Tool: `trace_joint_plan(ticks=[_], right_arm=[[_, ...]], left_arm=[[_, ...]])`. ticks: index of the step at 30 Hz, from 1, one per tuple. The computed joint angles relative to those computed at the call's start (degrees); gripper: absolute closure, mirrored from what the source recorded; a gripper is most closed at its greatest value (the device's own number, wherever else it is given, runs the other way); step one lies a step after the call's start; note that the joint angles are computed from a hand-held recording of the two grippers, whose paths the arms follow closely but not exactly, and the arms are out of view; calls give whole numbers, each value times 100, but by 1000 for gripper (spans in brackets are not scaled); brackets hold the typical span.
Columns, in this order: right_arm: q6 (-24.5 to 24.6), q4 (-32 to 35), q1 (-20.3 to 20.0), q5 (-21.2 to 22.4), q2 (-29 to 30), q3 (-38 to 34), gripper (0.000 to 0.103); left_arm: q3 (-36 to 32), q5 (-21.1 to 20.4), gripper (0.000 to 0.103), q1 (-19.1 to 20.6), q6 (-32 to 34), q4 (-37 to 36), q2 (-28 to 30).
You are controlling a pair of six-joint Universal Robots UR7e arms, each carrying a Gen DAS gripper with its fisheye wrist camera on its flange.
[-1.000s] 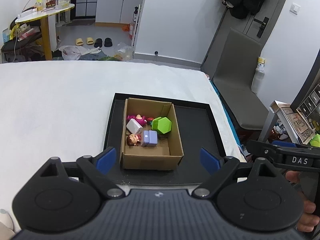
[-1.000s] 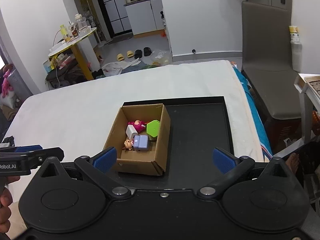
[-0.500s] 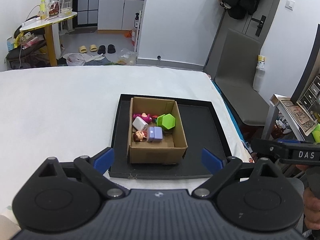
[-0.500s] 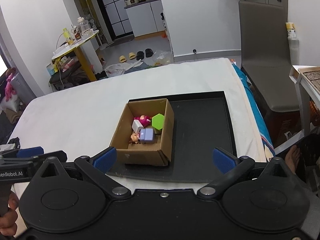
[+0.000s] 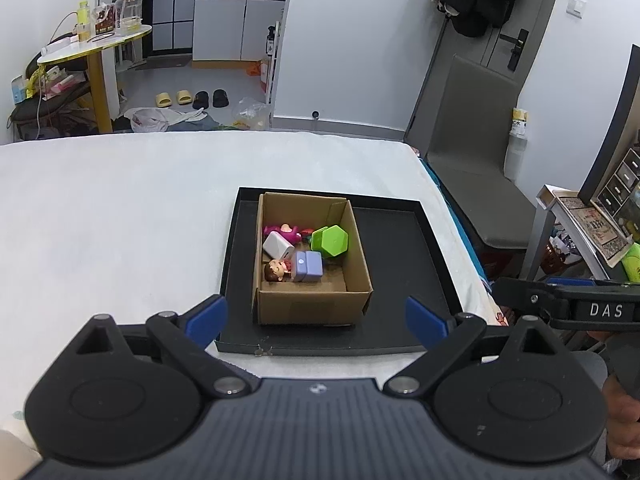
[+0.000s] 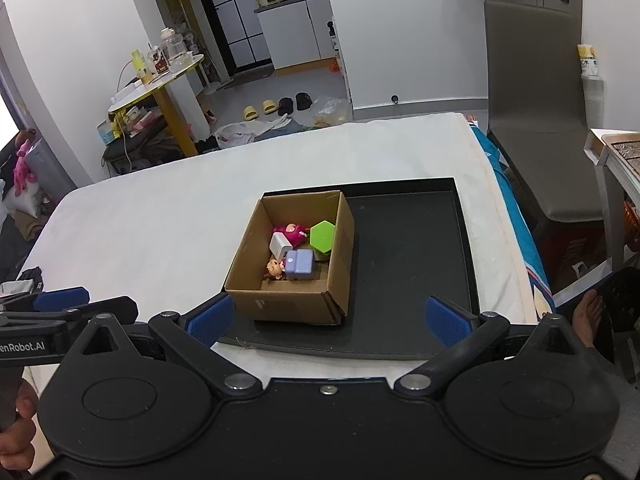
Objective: Organize rigid objects
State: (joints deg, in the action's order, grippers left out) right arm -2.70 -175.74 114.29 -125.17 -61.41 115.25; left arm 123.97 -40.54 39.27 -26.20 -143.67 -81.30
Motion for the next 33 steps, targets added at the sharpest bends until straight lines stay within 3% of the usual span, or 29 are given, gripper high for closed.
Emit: trace_joint_plan(ticks=[33], right_arm=[[108,-33,20,-42,44,15,0]], left_arm=[[-8,-54,6,40,-73,64,-54]])
